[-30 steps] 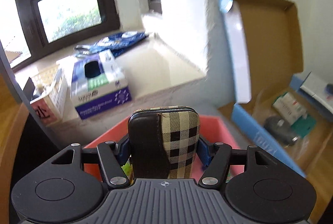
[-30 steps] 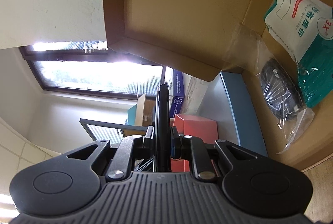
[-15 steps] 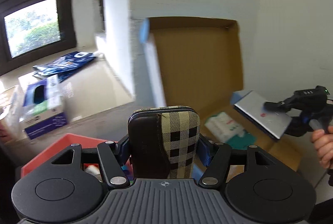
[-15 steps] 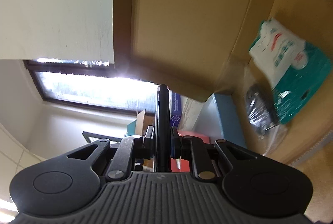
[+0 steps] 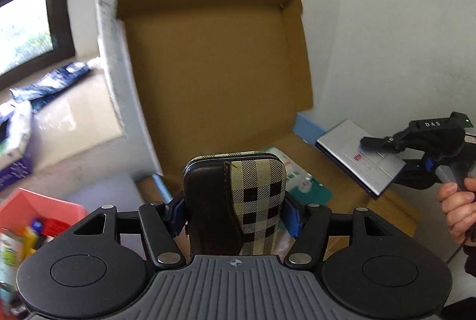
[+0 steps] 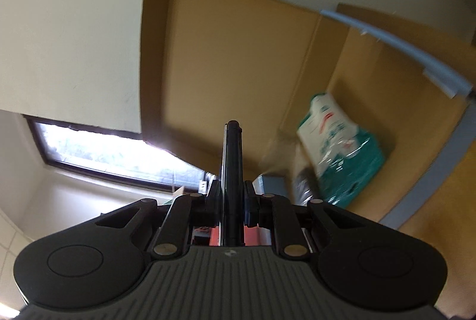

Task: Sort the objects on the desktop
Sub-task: 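Carry the glasses case to the cardboard box with the left tool while the right tool lowers the calculator inside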

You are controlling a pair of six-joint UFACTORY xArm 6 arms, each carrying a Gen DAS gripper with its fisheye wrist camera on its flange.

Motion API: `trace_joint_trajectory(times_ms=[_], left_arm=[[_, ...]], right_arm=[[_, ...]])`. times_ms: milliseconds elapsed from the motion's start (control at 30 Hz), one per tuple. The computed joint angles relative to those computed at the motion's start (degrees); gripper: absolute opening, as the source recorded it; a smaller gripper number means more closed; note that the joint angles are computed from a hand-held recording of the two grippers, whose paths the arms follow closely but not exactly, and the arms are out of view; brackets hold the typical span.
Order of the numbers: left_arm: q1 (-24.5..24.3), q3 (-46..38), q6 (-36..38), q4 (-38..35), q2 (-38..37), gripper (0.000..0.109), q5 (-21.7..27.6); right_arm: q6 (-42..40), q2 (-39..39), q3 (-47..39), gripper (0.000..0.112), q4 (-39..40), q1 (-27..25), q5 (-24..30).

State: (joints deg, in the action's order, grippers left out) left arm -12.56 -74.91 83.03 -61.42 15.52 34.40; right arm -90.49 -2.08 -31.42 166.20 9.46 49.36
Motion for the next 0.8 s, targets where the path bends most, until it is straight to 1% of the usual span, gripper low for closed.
trace_joint_trajectory(times_ms=[200,300,333,433,467,633,733,800], left_arm=[[-3.0,-3.2,-10.9,6.8,4.8,0.066,0.3],[-4.0,-6.2,-18.1,12.2,8.3,0.066,0.6],[-4.4,-7.1,-20.7,14.3,9.4,0.066,0.0],[-5.5,-9.3,-28.5,21.8,12.4,0.066,-1.4],[-5.6,-10.4,-31.3,24.4,13.5,0.066,-1.1],[-5.8,-15.3,-42.3,32.1,17.6,0.066,2.3],[-6.1,-16.9,-45.3,35.2,19.1,0.066,2.6],[-6.1,-19.0,-47.3,36.4,20.5,0.066,4.4]], right_arm=[[0.4,0.7,0.5,0.018,-3.3,-3.5,-1.3],[0.3,1.7,-0.3,0.018,-5.0,-4.8,-2.6],[0.0,2.1,-0.8,0.018,-5.5,-5.2,-3.3],[-1.5,3.1,-2.6,0.018,-6.9,-6.1,-6.2],[-2.5,3.4,-3.4,0.018,-7.1,-6.2,-7.5],[-8.0,5.3,-8.1,0.018,-6.6,-6.4,-15.1],[-8.8,7.3,-10.9,0.018,-8.0,-6.6,-18.1],[-9.2,8.8,-13.0,0.018,-9.2,-6.6,-20.5]])
